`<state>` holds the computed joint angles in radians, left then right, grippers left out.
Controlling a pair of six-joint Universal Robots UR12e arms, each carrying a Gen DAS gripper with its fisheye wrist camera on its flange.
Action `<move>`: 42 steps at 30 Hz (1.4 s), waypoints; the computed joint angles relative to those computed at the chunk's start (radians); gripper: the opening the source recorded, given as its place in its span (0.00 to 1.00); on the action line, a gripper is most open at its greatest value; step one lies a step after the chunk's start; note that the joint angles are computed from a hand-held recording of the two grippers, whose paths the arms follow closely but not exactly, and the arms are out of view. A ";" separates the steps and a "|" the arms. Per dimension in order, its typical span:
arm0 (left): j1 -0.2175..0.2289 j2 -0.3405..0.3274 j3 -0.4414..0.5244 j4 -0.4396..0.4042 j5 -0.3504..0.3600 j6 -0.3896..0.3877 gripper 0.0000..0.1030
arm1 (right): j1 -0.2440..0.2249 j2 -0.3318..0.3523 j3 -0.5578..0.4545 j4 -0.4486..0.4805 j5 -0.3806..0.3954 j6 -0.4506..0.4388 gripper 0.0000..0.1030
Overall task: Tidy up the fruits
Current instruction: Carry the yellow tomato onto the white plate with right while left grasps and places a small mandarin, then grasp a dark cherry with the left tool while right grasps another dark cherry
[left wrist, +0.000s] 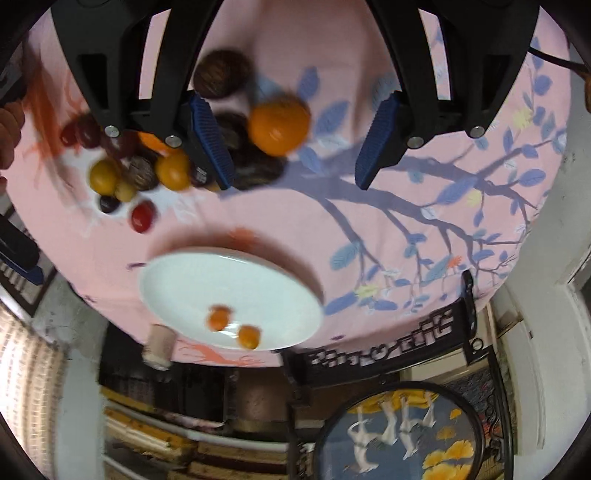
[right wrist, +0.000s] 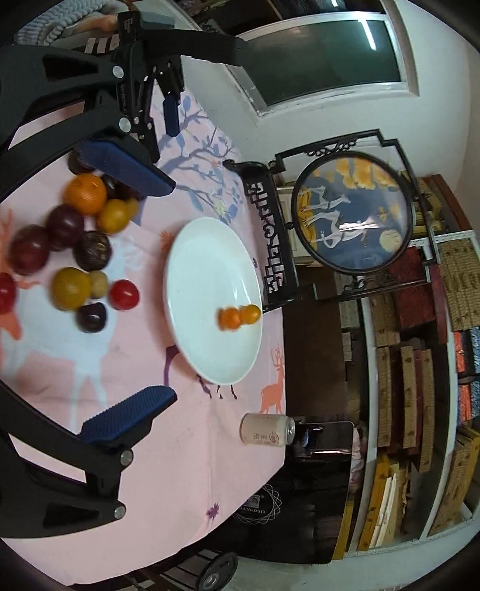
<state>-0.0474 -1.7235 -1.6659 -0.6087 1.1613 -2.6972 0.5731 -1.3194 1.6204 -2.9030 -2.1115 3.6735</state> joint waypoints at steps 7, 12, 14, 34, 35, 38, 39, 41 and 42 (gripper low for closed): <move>-0.017 0.031 -0.055 0.057 -0.044 0.104 0.68 | -0.007 -0.035 0.051 -0.012 0.053 0.115 0.99; -0.034 0.029 -0.063 0.062 -0.024 0.137 0.68 | -0.012 -0.040 0.056 -0.003 0.083 0.137 0.99; -0.043 0.027 -0.067 0.072 -0.010 0.155 0.66 | -0.009 -0.039 0.056 -0.008 0.074 0.132 0.99; -0.049 -0.001 -0.023 -0.042 -0.035 0.171 0.24 | -0.043 -0.043 0.042 0.168 0.170 0.213 0.98; -0.046 0.001 -0.023 -0.037 -0.040 0.162 0.24 | -0.047 -0.044 0.045 0.175 0.184 0.222 0.94; -0.035 0.007 -0.027 -0.018 -0.066 0.142 0.23 | -0.074 -0.051 0.061 0.184 0.277 0.270 0.83; -0.030 0.010 -0.029 -0.008 -0.076 0.134 0.23 | -0.086 -0.053 0.070 0.173 0.324 0.289 0.81; -0.025 0.011 -0.028 -0.005 -0.084 0.124 0.23 | -0.099 -0.053 0.079 0.158 0.383 0.305 0.80; -0.024 0.010 -0.026 -0.007 -0.082 0.122 0.23 | -0.103 -0.051 0.079 0.155 0.412 0.305 0.80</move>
<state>-0.0714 -1.7134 -1.6921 -0.6160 1.0794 -2.5750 0.4702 -1.3704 1.6998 -2.7479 -1.6992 3.9783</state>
